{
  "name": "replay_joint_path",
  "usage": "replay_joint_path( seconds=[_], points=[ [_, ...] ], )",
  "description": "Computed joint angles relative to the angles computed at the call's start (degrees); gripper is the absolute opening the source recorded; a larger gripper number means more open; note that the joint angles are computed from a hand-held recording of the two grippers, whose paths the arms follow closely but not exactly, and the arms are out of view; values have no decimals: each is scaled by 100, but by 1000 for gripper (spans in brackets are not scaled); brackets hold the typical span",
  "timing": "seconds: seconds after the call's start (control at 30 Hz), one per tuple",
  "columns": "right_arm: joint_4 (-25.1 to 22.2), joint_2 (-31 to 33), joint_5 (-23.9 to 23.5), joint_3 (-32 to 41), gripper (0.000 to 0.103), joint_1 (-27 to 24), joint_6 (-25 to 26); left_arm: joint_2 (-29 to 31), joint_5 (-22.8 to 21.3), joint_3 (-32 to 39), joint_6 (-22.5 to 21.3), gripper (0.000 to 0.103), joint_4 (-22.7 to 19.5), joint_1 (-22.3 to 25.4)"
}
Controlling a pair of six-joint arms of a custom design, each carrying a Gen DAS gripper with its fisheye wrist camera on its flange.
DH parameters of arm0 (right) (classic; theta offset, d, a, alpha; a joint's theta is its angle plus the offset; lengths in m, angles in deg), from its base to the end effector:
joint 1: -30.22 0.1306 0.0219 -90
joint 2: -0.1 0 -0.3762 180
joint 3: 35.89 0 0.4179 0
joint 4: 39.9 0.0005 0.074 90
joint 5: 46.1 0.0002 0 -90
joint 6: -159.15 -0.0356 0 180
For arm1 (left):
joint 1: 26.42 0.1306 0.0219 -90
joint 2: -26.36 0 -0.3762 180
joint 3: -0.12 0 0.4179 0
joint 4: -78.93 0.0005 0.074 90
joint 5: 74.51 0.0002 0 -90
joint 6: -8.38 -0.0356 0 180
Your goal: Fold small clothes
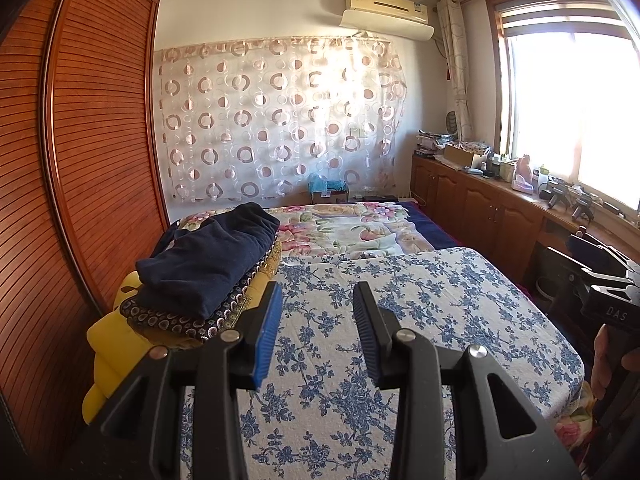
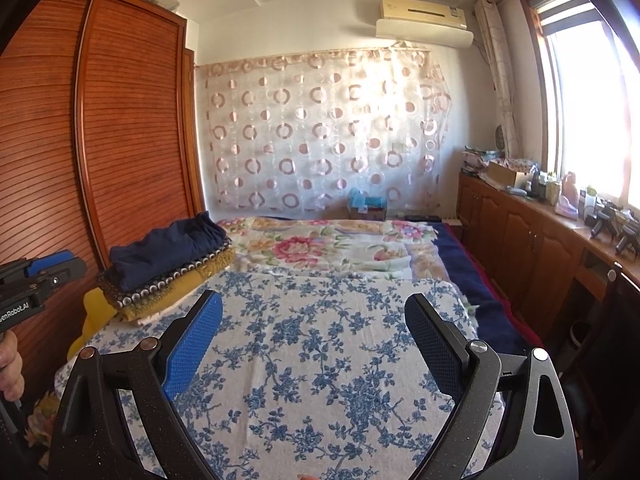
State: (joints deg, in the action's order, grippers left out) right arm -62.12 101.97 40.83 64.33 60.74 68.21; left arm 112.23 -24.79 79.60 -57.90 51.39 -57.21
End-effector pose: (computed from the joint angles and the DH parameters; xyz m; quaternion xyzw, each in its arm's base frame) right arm 0.5309 0.3146 0.4422 -0.2280 0.8063 0.1695 0.5189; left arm 0.4358 -0.2335 0.4027 -0.1104 0.8371 0.0681 0.5315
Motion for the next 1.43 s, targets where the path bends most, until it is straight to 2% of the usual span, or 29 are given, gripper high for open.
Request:
replay_joint_path(
  seconds=[1.43],
  points=[
    [42,19,7,-11,94,4,-14,-19,-52,-6,36,37,8,-88]
  ],
)
